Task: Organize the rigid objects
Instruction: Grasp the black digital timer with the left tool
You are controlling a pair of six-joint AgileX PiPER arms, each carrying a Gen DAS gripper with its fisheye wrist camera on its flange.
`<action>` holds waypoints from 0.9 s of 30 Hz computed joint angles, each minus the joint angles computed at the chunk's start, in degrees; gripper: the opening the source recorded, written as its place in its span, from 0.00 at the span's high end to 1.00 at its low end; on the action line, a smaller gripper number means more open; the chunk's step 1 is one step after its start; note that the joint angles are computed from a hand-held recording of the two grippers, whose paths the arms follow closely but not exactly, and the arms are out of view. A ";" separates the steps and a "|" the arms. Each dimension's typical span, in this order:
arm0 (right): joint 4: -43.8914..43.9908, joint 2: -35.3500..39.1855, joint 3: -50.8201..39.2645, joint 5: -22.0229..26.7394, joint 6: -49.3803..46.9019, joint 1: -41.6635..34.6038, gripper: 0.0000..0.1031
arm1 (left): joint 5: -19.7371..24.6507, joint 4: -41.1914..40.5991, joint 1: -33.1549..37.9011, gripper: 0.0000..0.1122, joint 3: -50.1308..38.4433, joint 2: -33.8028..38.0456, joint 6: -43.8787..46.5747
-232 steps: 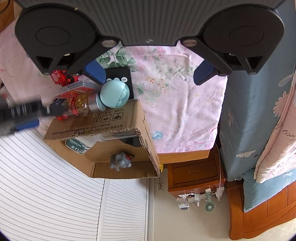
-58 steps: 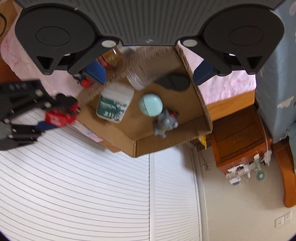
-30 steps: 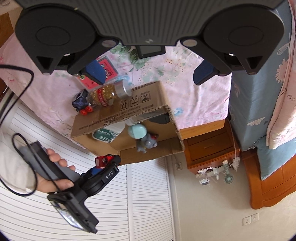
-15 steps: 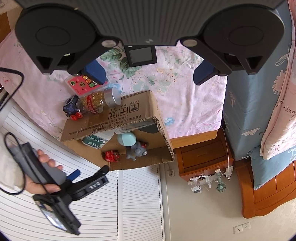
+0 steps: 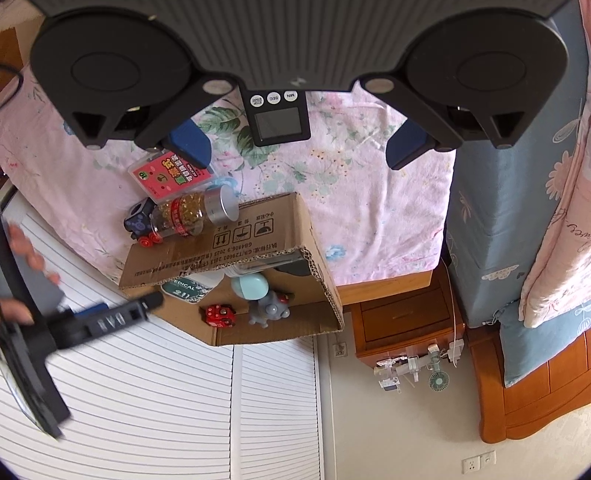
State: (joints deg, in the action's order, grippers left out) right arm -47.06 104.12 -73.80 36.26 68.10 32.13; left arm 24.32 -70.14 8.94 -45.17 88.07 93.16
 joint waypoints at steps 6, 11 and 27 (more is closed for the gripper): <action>-1.39 -2.09 8.71 -2.49 10.61 1.65 0.00 | 1.04 0.02 0.77 0.11 -0.08 1.35 0.42; 8.64 -0.91 9.99 -4.72 2.27 2.91 0.00 | 1.26 1.54 1.46 0.11 -0.94 3.39 -1.59; 12.68 10.06 -0.15 -1.46 -4.80 10.65 0.00 | 2.41 7.52 2.84 0.11 -2.81 7.88 -4.02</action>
State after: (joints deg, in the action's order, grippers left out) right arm -34.39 114.18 -73.95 34.81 63.30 42.79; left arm 26.73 -62.62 11.78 -47.98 95.96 89.14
